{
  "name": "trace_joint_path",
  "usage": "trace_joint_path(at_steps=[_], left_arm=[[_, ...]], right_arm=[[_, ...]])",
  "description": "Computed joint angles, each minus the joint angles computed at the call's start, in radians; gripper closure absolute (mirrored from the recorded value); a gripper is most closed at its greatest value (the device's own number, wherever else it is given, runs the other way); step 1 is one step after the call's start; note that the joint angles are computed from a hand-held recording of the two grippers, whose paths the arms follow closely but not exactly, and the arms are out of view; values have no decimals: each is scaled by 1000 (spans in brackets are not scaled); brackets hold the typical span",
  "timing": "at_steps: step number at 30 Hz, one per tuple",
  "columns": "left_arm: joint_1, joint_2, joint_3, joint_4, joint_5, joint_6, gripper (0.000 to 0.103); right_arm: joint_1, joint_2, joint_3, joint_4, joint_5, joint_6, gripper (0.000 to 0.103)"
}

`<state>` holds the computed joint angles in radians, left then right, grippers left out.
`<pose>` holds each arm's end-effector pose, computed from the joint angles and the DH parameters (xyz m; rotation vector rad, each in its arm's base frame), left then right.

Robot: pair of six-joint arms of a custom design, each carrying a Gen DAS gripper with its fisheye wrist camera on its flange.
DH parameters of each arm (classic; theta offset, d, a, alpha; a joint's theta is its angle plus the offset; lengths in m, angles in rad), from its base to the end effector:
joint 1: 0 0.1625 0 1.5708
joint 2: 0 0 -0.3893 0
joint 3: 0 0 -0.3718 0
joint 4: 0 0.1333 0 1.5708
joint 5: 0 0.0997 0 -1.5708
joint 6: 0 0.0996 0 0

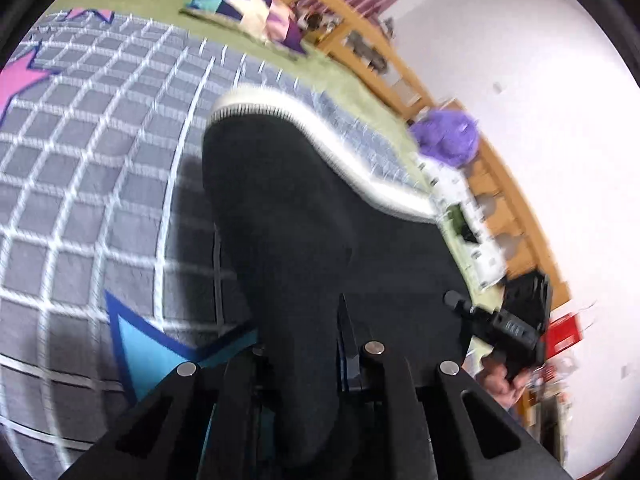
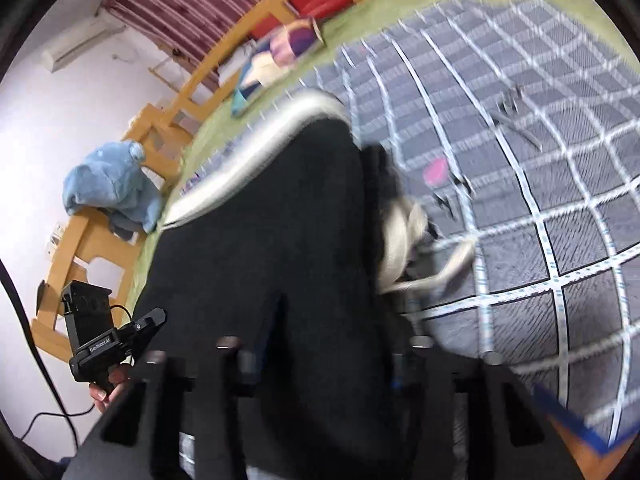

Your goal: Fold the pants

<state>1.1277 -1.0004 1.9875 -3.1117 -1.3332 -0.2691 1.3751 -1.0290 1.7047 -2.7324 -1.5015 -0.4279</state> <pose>-0.0946 -0.5648 0.1500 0.1581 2.9750 -0.9170 0.0159 -0.6407 0.2222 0.3693 -2.9461 0.7320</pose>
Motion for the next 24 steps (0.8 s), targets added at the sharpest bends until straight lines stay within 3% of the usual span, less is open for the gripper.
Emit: trace_joint_path(at_steps=[6,8,11,12,14,16,19,21,22,24], left_arm=[[10,-207,50,103,73,38,91],[20,-272,68,153,123,55,90],[40,-326,93,226,226,66,89],[62,-329,97,248,235,63,86],[109,-316,73,357,238,8,65],[110,-306,79,386,253,-17,58],[44,-334,149,345,376,-5,49],[-3,-373,192,363,455,-15,48],[-16,-399,215,370,461,-21,48],[-39,-469,281,373,454,-36,46]], right_arm=[[113,-4,109,-144,9,42,76],[138,43,109,-165,41,75,76],[181,133,84,-186,25,88,76],[193,169,79,-201,3,96,75],[216,228,59,-249,-99,107,70],[220,258,53,-297,-184,86,68],[220,257,37,-278,-210,114,66],[254,275,58,-374,-293,57,59],[256,264,84,-408,-309,48,52],[256,250,111,-436,-319,76,51]])
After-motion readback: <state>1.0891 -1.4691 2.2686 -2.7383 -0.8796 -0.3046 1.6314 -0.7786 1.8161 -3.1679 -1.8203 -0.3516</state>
